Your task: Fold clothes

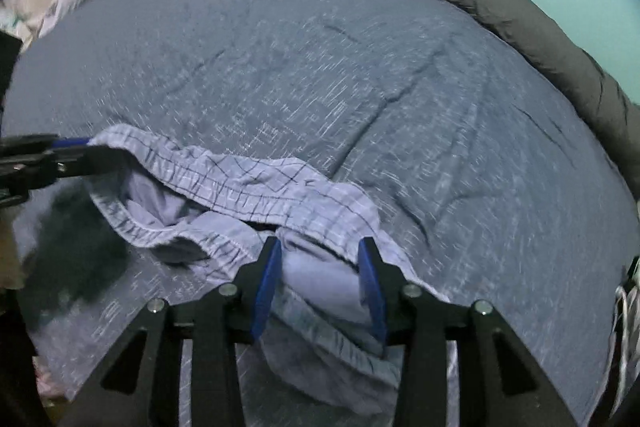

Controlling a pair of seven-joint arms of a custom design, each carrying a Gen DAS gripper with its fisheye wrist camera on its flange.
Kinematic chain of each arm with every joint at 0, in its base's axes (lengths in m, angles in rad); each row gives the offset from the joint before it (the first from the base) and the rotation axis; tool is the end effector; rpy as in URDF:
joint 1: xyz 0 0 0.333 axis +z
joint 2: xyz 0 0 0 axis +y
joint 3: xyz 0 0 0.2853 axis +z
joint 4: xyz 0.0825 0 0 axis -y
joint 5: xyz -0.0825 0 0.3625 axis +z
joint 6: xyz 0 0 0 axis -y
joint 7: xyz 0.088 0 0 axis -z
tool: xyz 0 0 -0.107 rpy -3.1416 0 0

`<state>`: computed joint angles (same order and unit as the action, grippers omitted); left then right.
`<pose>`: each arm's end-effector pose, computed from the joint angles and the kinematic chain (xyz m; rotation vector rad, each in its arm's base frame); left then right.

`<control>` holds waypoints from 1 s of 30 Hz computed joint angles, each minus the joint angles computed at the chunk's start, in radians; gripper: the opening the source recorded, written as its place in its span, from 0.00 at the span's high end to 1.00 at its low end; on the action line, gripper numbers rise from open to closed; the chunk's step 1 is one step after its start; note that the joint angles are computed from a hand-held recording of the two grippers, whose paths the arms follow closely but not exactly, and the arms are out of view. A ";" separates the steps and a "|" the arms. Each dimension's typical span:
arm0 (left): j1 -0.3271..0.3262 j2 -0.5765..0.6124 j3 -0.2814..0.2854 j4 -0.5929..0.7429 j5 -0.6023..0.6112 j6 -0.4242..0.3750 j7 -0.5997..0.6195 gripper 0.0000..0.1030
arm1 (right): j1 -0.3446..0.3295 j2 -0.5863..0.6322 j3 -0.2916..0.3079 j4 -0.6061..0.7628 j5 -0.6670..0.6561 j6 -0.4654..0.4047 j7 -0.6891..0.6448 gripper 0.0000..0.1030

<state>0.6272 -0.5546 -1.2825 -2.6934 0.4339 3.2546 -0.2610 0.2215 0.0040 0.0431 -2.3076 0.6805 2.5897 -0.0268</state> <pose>0.3336 -0.2904 0.3319 -2.3114 1.2622 -1.0964 0.5031 0.1240 0.3524 -2.6484 0.3278 -0.2879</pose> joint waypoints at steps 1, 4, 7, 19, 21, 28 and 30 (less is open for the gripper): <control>-0.002 -0.001 0.003 -0.002 0.000 0.002 0.000 0.85 | 0.003 0.005 0.003 -0.002 -0.005 0.012 0.000 0.61; -0.003 -0.004 0.009 -0.007 -0.002 0.012 0.000 0.85 | 0.011 0.016 0.012 -0.006 -0.022 0.040 0.002 0.61; 0.009 -0.004 0.001 -0.003 -0.006 0.023 0.007 0.85 | 0.020 0.015 0.020 -0.020 -0.035 0.068 -0.009 0.61; 0.006 -0.007 -0.003 -0.015 -0.036 0.038 0.015 0.85 | 0.041 0.042 0.038 -0.027 -0.030 0.134 -0.026 0.61; 0.005 -0.007 -0.004 -0.013 -0.038 0.036 0.017 0.85 | 0.039 0.043 0.037 -0.024 -0.037 0.124 -0.010 0.61; 0.007 -0.003 -0.006 -0.011 -0.038 0.035 0.022 0.85 | 0.026 0.032 0.033 0.001 0.031 0.073 -0.020 0.89; 0.008 -0.002 -0.005 -0.012 -0.038 0.034 0.024 0.85 | 0.021 0.024 0.028 0.014 0.075 0.054 -0.035 0.90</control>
<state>0.6350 -0.5563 -1.2879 -2.7051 0.3964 3.2891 -0.2372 0.2427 0.0275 0.0707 -2.2932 0.7556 2.6437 -0.0621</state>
